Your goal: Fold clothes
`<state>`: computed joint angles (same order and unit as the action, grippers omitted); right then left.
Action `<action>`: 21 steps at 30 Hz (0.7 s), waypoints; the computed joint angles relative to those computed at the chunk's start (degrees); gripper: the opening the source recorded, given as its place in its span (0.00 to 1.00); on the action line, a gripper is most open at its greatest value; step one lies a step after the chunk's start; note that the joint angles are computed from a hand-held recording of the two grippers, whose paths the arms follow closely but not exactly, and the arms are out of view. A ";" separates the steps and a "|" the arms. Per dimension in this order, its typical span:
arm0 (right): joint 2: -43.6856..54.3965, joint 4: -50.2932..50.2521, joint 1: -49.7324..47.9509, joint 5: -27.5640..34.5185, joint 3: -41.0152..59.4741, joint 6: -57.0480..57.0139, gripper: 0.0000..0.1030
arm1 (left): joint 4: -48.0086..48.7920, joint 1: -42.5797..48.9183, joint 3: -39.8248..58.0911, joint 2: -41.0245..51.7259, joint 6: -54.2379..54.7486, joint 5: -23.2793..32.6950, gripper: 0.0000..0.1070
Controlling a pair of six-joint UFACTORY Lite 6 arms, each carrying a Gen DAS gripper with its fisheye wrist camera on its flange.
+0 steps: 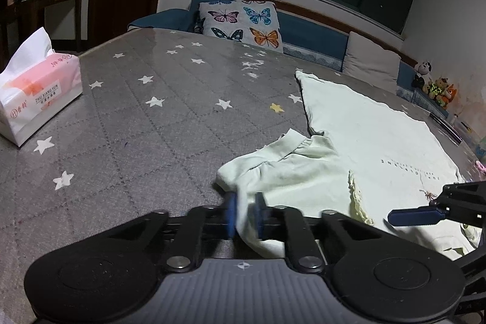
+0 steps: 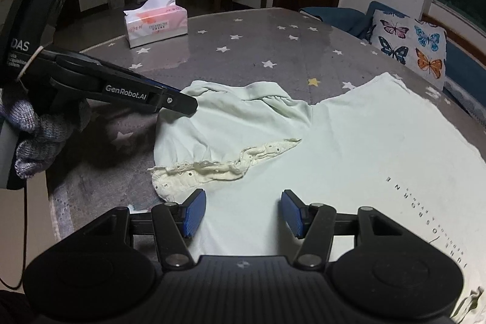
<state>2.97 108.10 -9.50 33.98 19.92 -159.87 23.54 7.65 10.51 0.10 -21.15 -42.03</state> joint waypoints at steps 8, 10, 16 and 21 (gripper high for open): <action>1.05 1.09 -0.25 1.00 -0.16 -1.41 0.54 | 6.16 -0.78 -4.15 -14.65 -7.96 1.91 0.02; 1.37 0.86 -0.41 1.26 -0.01 -1.20 0.54 | 7.80 -3.56 -5.13 -19.77 -10.57 2.56 0.02; 2.15 -0.22 -1.02 2.16 0.59 -0.52 0.54 | 4.91 -15.76 -3.16 -20.40 -9.77 1.21 0.02; 2.93 -2.81 -3.06 3.47 1.25 0.87 0.54 | 8.71 -20.73 1.21 -11.15 -10.91 -1.76 0.05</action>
<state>5.90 105.29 -12.56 37.45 21.16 -159.00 32.25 -13.07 11.71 -11.05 -32.06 -43.78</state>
